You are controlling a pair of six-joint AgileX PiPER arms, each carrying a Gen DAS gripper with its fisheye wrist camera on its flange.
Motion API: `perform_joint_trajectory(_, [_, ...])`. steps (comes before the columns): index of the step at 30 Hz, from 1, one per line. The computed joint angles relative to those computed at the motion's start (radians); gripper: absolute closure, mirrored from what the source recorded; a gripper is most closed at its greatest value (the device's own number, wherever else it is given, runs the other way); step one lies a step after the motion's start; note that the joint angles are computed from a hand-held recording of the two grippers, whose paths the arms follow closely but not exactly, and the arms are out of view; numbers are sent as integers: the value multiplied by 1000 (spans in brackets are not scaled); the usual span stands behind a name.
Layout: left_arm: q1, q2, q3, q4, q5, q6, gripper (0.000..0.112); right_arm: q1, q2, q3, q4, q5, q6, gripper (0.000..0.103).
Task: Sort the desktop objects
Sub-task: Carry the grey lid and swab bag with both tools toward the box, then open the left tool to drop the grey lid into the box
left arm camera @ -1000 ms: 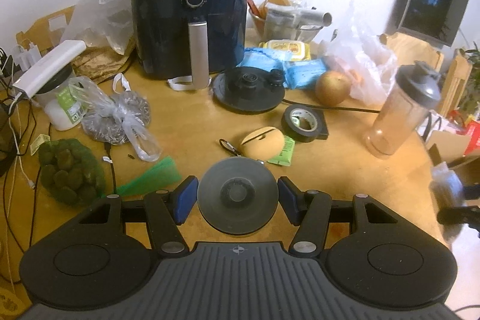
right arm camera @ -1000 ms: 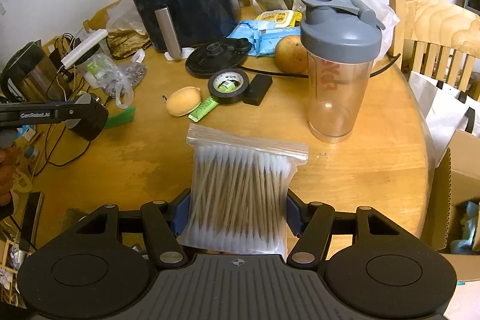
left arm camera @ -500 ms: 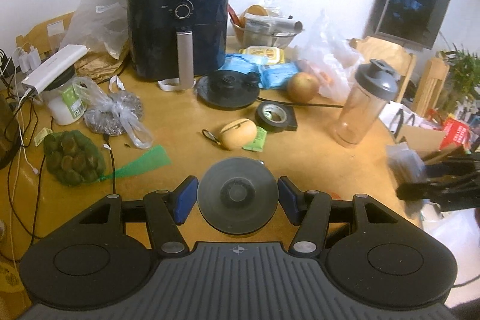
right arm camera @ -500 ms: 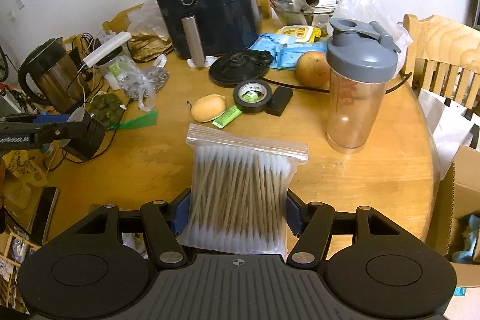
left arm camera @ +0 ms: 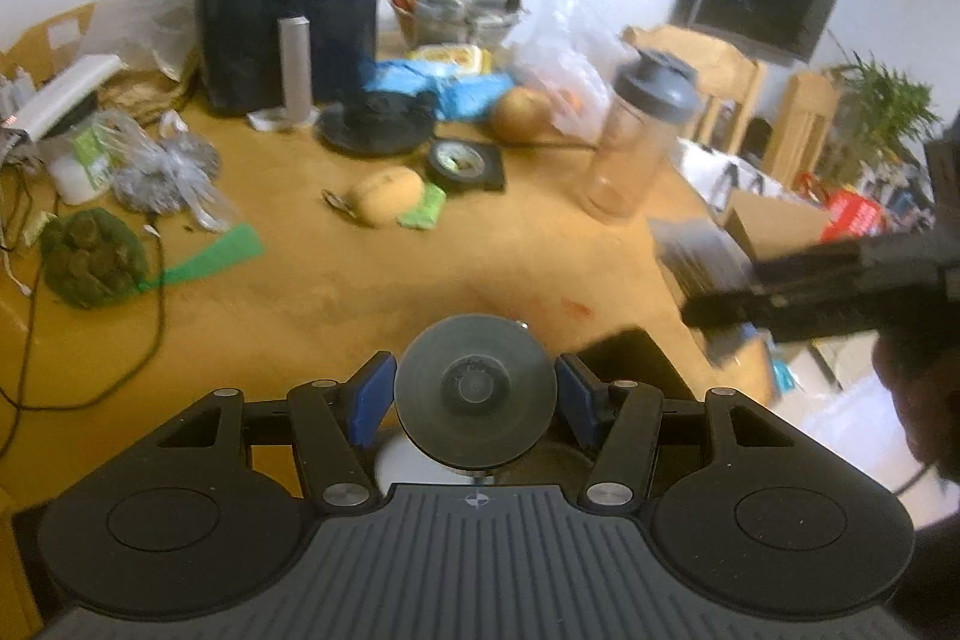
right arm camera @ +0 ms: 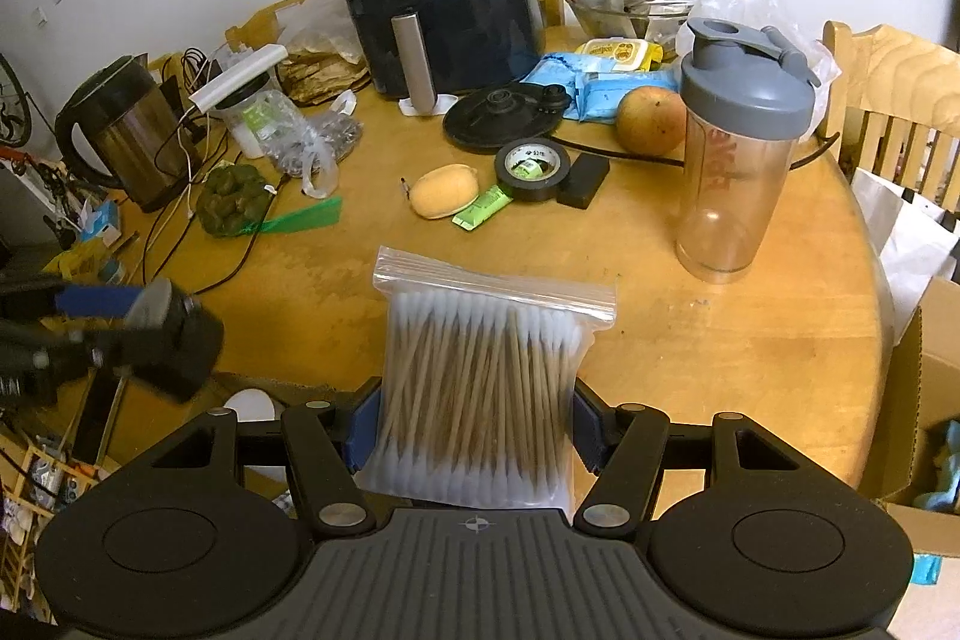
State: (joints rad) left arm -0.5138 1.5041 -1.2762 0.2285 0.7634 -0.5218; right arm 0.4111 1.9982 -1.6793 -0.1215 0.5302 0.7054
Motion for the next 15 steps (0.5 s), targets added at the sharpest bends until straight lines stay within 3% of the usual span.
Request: perform_joint_trajectory(15, [-100, 118, 35, -47, -54, 82, 55, 36, -76, 129, -50, -11, 83, 38])
